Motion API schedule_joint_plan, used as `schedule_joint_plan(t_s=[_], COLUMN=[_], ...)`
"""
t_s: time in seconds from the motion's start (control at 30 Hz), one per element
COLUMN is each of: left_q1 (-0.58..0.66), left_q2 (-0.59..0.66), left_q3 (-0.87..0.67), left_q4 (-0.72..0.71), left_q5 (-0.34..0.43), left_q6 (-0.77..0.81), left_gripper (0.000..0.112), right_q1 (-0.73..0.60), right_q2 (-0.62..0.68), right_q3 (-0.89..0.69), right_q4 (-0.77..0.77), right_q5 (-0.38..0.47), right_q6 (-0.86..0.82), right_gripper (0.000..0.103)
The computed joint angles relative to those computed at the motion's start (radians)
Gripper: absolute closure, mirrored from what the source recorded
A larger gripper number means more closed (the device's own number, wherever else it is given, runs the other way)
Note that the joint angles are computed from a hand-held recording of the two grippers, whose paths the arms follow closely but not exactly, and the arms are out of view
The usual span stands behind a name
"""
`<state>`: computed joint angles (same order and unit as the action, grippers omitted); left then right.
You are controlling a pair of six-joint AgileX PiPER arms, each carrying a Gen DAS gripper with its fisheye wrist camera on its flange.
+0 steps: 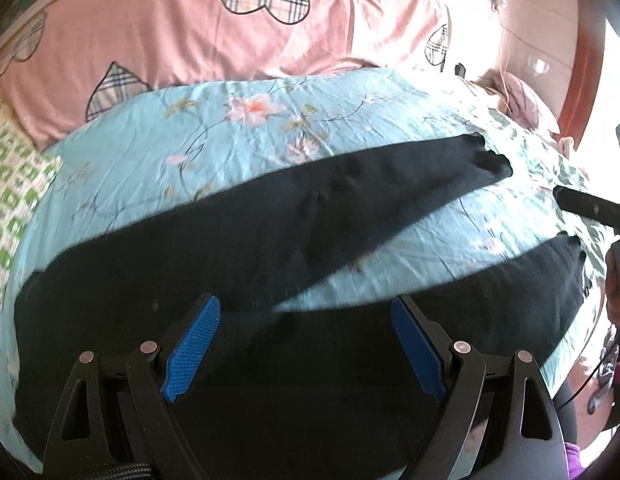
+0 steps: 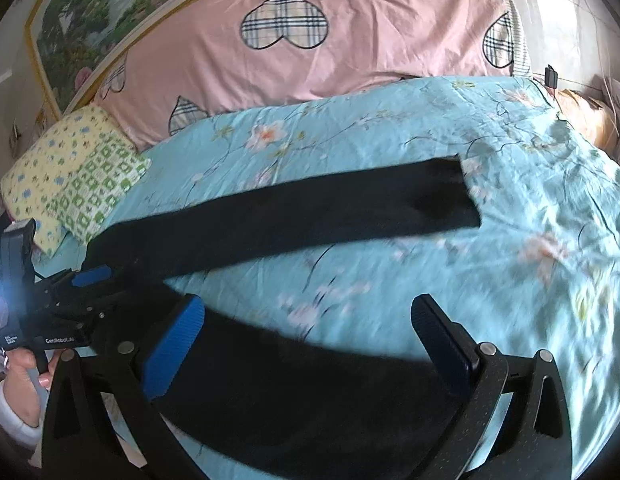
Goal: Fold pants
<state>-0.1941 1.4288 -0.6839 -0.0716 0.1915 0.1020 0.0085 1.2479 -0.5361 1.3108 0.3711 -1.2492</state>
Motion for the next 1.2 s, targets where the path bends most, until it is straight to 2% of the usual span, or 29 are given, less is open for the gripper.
schedule_joint_plan(t_s=[0.07,0.23,0.33,0.5,0.7,0.8,0.87,0.93,1.0,1.03,1.07,1.13,1.2], left_q1=[0.017,0.048,0.068,0.083,0.104,0.109,0.114,0.124,0.125,0.122,0.119,0.107,0.099], left_q2=[0.043,0.179,0.271,0.438,0.646,0.744,0.802,0.868,0.915,0.941,0.961,0.968,0.942], left_q3=[-0.06,-0.238,-0.356,-0.577,-0.872,-1.016,-1.104,-1.211,-1.282,-1.326,-1.354,-1.352,-1.31], left_q4=[-0.092,-0.169,-0.223,-0.239,-0.338,-0.343,-0.339,-0.346,-0.344,-0.34,-0.334,-0.331,-0.342], left_q5=[0.027,0.103,0.163,0.272,0.454,0.543,0.597,0.682,0.737,0.777,0.803,0.811,0.797], left_q6=[0.119,0.251,0.327,0.365,0.502,0.531,0.527,0.524,0.514,0.507,0.499,0.505,0.533], left_gripper=[0.024,0.024,0.024,0.024,0.024,0.024,0.024,0.025,0.027,0.032,0.042,0.051,0.069], right_q1=[-0.057,-0.144,-0.174,-0.2,-0.204,-0.201,-0.196,-0.188,-0.187,-0.187,-0.19,-0.193,-0.199], right_q2=[0.047,0.186,0.273,0.422,0.587,0.659,0.702,0.737,0.764,0.776,0.782,0.789,0.789], right_q3=[-0.06,-0.219,-0.318,-0.491,-0.692,-0.781,-0.84,-0.888,-0.923,-0.938,-0.943,-0.948,-0.945], right_q4=[-0.042,-0.148,-0.211,-0.328,-0.457,-0.505,-0.547,-0.592,-0.605,-0.599,-0.584,-0.569,-0.551], right_q5=[0.046,0.114,0.15,0.191,0.227,0.248,0.267,0.275,0.29,0.3,0.308,0.319,0.332], right_q6=[0.016,0.091,0.149,0.265,0.388,0.426,0.461,0.496,0.511,0.51,0.497,0.487,0.472], right_gripper=[0.0,0.001,0.005,0.016,0.022,0.028,0.029,0.029,0.036,0.038,0.042,0.054,0.076])
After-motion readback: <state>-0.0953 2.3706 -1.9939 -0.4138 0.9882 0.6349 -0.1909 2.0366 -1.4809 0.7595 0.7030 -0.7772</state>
